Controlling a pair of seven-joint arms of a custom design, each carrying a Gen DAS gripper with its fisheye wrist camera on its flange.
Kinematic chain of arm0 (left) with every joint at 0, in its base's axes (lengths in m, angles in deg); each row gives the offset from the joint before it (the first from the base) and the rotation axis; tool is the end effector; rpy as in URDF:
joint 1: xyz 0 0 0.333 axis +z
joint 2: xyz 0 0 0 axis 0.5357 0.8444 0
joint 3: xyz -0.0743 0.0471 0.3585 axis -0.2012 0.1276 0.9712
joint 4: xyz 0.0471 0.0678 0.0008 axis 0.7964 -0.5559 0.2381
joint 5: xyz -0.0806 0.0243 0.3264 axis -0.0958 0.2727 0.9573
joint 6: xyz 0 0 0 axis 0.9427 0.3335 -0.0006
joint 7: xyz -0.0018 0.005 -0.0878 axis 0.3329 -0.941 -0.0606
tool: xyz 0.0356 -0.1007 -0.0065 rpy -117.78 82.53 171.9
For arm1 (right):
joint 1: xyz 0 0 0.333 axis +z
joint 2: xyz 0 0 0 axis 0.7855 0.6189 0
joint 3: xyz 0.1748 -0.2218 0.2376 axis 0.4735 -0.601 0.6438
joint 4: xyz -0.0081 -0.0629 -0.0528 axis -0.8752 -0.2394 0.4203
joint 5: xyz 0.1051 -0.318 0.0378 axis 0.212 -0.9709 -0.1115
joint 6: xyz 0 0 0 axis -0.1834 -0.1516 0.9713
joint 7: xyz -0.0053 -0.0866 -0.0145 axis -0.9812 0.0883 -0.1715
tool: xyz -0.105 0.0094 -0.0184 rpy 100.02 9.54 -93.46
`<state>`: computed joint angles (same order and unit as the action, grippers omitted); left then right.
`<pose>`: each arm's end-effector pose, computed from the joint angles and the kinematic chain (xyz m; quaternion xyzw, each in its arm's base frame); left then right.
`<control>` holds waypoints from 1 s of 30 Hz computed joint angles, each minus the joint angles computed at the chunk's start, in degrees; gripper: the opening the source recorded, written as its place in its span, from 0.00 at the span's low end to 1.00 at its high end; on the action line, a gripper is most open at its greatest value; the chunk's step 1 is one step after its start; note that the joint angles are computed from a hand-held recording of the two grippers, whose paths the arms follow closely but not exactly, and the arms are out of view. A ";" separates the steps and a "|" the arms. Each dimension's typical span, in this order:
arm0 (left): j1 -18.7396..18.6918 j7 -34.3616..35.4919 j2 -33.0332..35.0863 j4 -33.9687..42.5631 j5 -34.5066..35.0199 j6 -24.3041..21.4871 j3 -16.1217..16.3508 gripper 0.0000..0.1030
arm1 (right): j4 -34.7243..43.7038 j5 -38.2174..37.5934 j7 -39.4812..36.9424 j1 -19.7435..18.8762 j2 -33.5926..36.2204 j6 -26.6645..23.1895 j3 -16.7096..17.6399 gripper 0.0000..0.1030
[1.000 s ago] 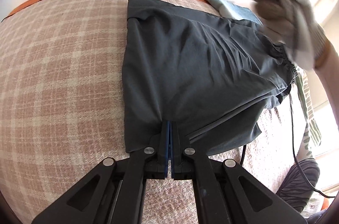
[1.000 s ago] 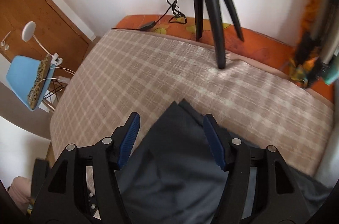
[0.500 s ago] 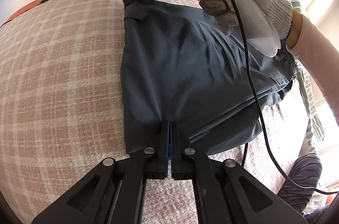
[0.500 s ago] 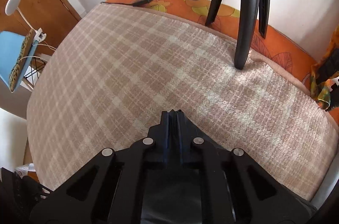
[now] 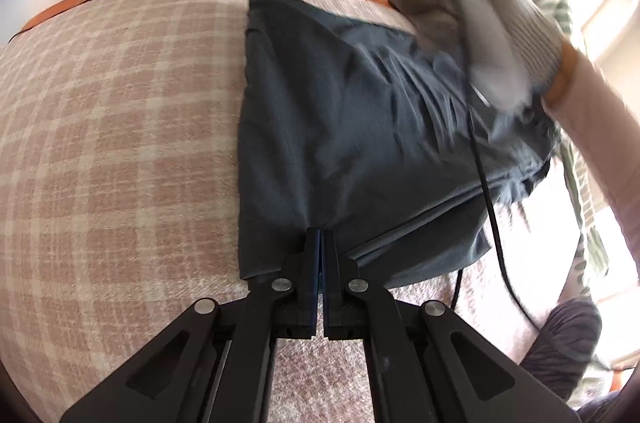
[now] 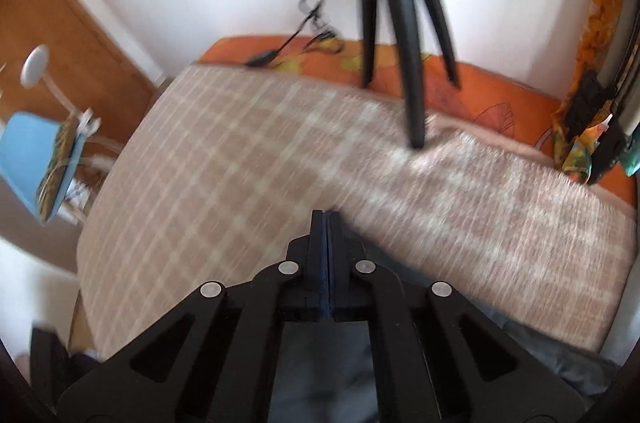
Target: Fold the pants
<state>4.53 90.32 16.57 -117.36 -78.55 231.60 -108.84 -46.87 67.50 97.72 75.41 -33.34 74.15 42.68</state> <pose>0.3640 -0.3863 0.5012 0.5302 -0.7964 0.2889 0.0351 0.5516 0.3353 0.5540 -0.7508 0.5879 -0.0099 0.3010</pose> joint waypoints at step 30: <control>0.35 -16.36 2.36 0.13 15.99 3.74 2.15 0.00 | 0.13 -3.28 18.09 5.35 0.04 -13.62 -0.12 0.60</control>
